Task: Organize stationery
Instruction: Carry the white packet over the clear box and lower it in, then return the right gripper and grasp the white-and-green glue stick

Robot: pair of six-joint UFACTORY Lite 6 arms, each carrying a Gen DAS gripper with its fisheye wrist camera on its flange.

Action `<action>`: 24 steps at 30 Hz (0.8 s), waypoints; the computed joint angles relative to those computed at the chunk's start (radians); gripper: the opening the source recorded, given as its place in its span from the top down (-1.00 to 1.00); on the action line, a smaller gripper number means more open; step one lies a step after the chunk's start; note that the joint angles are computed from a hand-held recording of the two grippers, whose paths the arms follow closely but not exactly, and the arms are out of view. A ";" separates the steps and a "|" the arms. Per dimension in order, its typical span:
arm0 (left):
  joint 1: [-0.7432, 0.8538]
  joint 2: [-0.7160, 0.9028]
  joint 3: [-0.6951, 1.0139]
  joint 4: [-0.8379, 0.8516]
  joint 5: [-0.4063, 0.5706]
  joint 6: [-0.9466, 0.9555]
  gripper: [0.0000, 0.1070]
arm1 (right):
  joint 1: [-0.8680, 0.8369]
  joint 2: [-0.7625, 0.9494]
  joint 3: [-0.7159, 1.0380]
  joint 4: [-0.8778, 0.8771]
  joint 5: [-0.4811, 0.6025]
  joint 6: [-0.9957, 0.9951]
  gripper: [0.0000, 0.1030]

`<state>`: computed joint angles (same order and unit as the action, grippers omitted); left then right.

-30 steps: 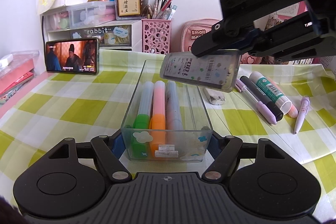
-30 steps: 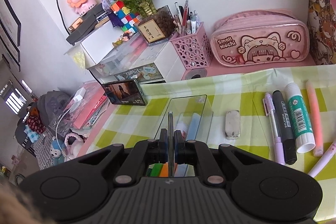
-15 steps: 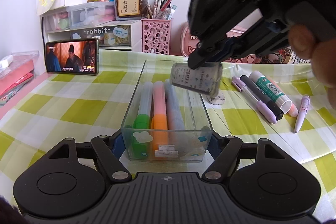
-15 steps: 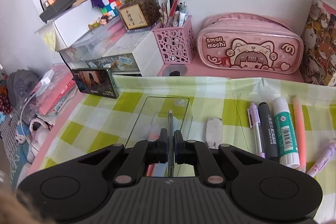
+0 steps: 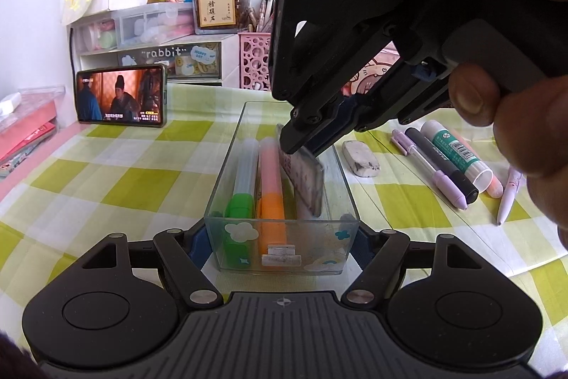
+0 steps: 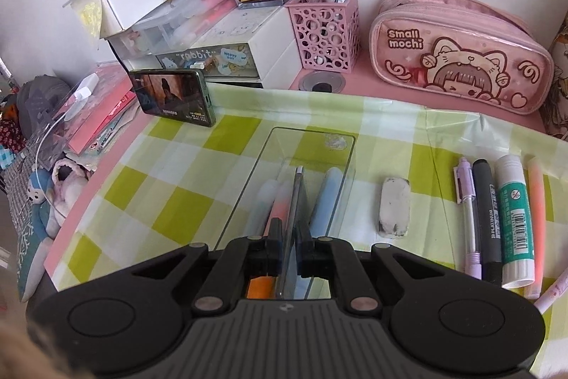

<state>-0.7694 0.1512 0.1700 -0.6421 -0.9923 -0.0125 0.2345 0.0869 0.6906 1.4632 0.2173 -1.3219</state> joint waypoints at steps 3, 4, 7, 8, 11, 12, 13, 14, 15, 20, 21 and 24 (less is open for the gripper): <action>0.000 0.001 0.001 -0.001 0.000 0.000 -0.37 | -0.016 0.010 0.001 -0.001 0.029 -0.002 0.76; 0.000 0.001 0.001 -0.001 0.000 0.000 -0.37 | -0.026 0.013 0.001 -0.002 0.049 -0.005 0.76; 0.003 0.001 0.000 0.007 -0.001 -0.003 -0.37 | -0.052 0.018 -0.001 -0.020 0.093 -0.004 0.75; 0.005 0.001 -0.001 0.010 -0.002 -0.004 -0.37 | -0.059 0.012 -0.008 -0.016 0.105 -0.020 0.74; 0.006 0.001 0.000 0.010 0.000 -0.005 -0.37 | -0.104 -0.018 -0.040 0.033 0.176 -0.108 0.74; 0.008 0.001 0.001 0.013 0.000 -0.006 -0.37 | -0.120 -0.038 -0.056 0.057 0.186 -0.137 0.74; 0.008 0.001 0.001 0.013 0.000 -0.007 -0.37 | -0.140 -0.064 -0.074 0.088 0.193 -0.171 0.74; 0.006 0.002 0.001 0.011 -0.001 -0.008 -0.37 | -0.163 -0.087 -0.088 0.101 0.201 -0.188 0.74; 0.005 0.002 0.001 0.009 -0.002 -0.009 -0.37 | -0.192 -0.106 -0.098 0.108 0.215 -0.201 0.74; 0.006 0.000 -0.004 0.012 -0.003 -0.015 -0.37 | -0.379 -0.172 -0.127 0.120 0.263 -0.261 0.71; 0.006 0.000 -0.004 0.012 -0.003 -0.015 -0.37 | -0.413 -0.175 -0.129 0.132 0.250 -0.278 0.70; 0.003 0.002 -0.001 0.005 -0.003 -0.011 -0.37 | -0.505 -0.126 -0.103 0.170 0.193 -0.337 0.67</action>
